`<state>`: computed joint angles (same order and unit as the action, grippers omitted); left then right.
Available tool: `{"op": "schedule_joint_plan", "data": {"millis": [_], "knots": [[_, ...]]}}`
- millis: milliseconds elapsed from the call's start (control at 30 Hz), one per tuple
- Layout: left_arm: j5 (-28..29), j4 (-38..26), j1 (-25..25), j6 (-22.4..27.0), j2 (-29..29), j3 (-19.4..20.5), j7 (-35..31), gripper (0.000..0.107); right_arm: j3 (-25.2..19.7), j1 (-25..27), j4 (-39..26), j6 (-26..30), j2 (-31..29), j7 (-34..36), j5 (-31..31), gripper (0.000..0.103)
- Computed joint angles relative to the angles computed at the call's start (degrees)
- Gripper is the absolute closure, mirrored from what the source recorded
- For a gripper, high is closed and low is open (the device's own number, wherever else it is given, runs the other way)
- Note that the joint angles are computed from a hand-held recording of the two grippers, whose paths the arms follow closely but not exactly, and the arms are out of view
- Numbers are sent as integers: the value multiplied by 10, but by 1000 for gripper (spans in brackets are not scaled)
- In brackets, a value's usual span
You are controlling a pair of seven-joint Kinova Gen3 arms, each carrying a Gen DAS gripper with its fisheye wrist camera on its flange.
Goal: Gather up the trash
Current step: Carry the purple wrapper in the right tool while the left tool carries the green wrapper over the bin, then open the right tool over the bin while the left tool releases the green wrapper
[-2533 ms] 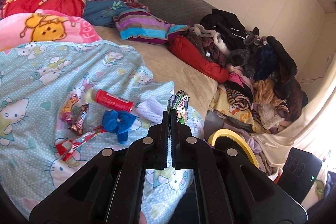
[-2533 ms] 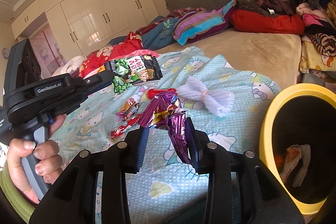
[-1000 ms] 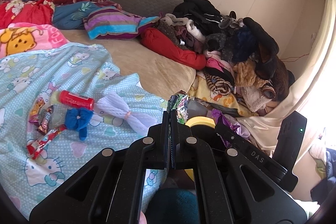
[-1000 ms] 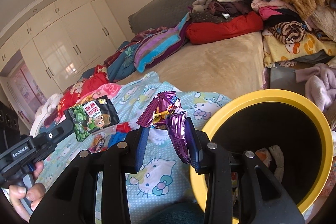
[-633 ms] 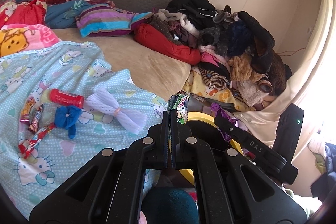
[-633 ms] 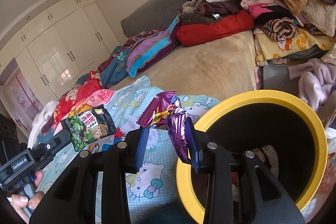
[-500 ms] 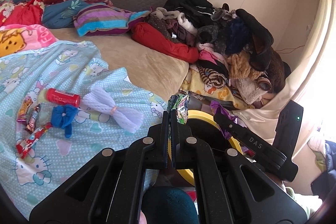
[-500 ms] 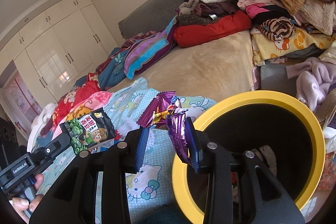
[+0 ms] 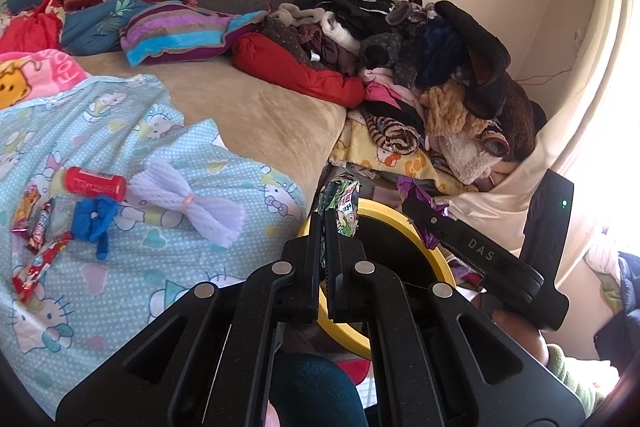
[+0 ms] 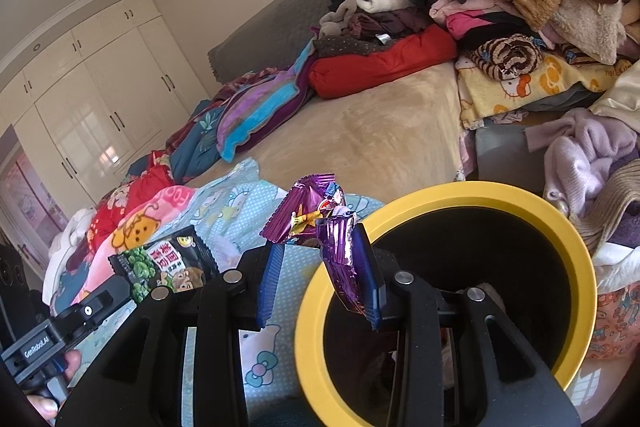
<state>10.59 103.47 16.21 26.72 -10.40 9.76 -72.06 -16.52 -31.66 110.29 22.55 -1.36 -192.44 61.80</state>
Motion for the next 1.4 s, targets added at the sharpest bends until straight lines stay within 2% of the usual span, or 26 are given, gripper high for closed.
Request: {"op": "schedule_joint_plan", "data": {"millis": [800,1400], "knots": [[-29,-23,33,-1,54,27,11,107,5,26,23,29,-7,-23,8,70],[-58,-56,73,13,133,33,0,107,24,48,41,11,0,-5,-42,68]]}}
